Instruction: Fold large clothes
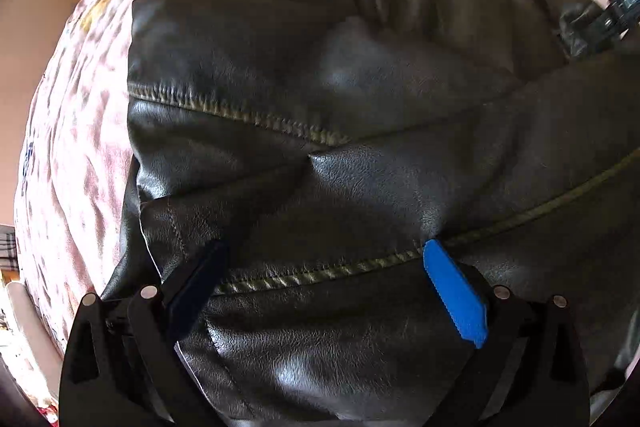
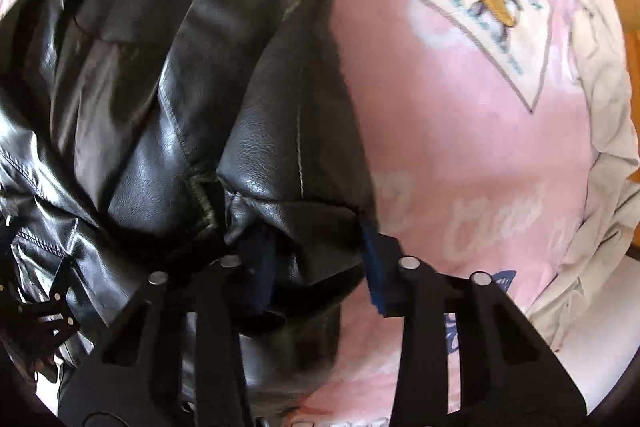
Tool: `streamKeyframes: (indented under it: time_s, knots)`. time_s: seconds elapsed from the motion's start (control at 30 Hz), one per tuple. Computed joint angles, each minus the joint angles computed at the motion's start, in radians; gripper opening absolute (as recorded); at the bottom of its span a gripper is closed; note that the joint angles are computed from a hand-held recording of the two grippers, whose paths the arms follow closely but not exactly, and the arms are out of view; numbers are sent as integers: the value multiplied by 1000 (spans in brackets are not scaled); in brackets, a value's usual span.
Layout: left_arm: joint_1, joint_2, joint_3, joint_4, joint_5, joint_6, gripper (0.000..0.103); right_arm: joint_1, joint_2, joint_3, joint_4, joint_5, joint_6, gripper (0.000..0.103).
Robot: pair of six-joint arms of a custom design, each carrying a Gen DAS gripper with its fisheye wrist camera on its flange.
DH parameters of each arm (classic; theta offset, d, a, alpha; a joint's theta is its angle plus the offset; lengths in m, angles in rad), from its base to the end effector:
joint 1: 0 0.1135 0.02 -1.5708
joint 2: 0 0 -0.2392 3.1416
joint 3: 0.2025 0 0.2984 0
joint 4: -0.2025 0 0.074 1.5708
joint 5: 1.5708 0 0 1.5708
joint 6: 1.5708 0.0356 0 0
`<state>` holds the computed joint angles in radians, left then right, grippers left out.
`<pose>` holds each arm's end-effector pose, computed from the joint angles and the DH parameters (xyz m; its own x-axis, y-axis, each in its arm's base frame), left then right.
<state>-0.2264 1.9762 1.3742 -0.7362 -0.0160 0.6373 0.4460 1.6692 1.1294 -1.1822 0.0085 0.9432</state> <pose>0.4041 -0.0925 0.1106 -0.6307 0.7558 -0.1760 0.7417 0.6538 0.1497 0.2785 0.1328 0.1444 -0.8738 0.4794 0.0816 0.4680 0.8746 -0.1269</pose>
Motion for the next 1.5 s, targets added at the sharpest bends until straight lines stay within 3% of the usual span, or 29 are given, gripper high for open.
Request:
streamKeyframes:
  time_s: [0.1, 0.13, 0.23, 0.4, 0.53, 0.57, 0.6, 0.67, 0.7, 0.73, 0.77, 0.83, 0.93, 1.0, 1.07, 1.17, 1.3, 1.5]
  knots:
    - [8, -25, -48, 65, -20, 7, 96, -15, -191, -132, -22, 71, 76, 18]
    - [11, -42, -71, 86, -25, 7, 96, -28, -227, -158, -38, 84, 88, 6]
    - [37, -91, -142, 159, -39, 37, 96, -85, -333, -286, -35, 83, 100, 6]
    - [97, -152, -238, 279, -72, 151, 96, -119, -298, -325, 24, 147, 155, 6]
    - [126, -73, -113, 208, -63, 147, 96, -114, -354, -388, 99, 176, 197, 8]
    - [131, -60, -82, 185, -54, 136, 96, -88, -430, -424, 99, 187, 229, 8]
    - [141, -43, -42, 154, -37, 126, 96, -42, -536, -466, 79, 213, 290, 11]
    - [161, -29, 6, 124, -19, 119, 96, 77, -708, -510, -15, 269, 448, 27]
    - [179, -20, 41, 83, 11, 128, 95, 202, -795, -527, -67, 307, 588, 48]
    - [194, -11, 72, 46, 31, 139, 95, 328, -832, -523, -77, 349, 698, 61]
    - [211, -11, 93, 9, 57, 153, 95, 454, -819, -484, -107, 337, 817, 61]
    - [246, -39, 104, -42, 114, 187, 95, 652, -683, -372, -68, 421, 989, 61]
    - [274, -64, 105, -106, 178, 244, 95, 813, -505, -280, 193, 506, 1090, 61]
    - [250, -76, 47, -40, 117, 268, 95, 845, -426, -323, 420, 487, 1139, 61]
    - [223, -65, -35, 58, 20, 268, 95, 850, -299, -308, 479, 444, 1191, 61]
    - [249, -28, -47, 92, 55, 274, 96, 848, -207, -290, 502, 484, 1248, 61]
    - [293, -94, -107, 117, 141, 396, 96, 848, -147, -182, 400, 494, 1273, 69]
    - [437, -52, 121, -179, 321, 499, 96, 996, -84, -91, 367, 594, 1465, 70]
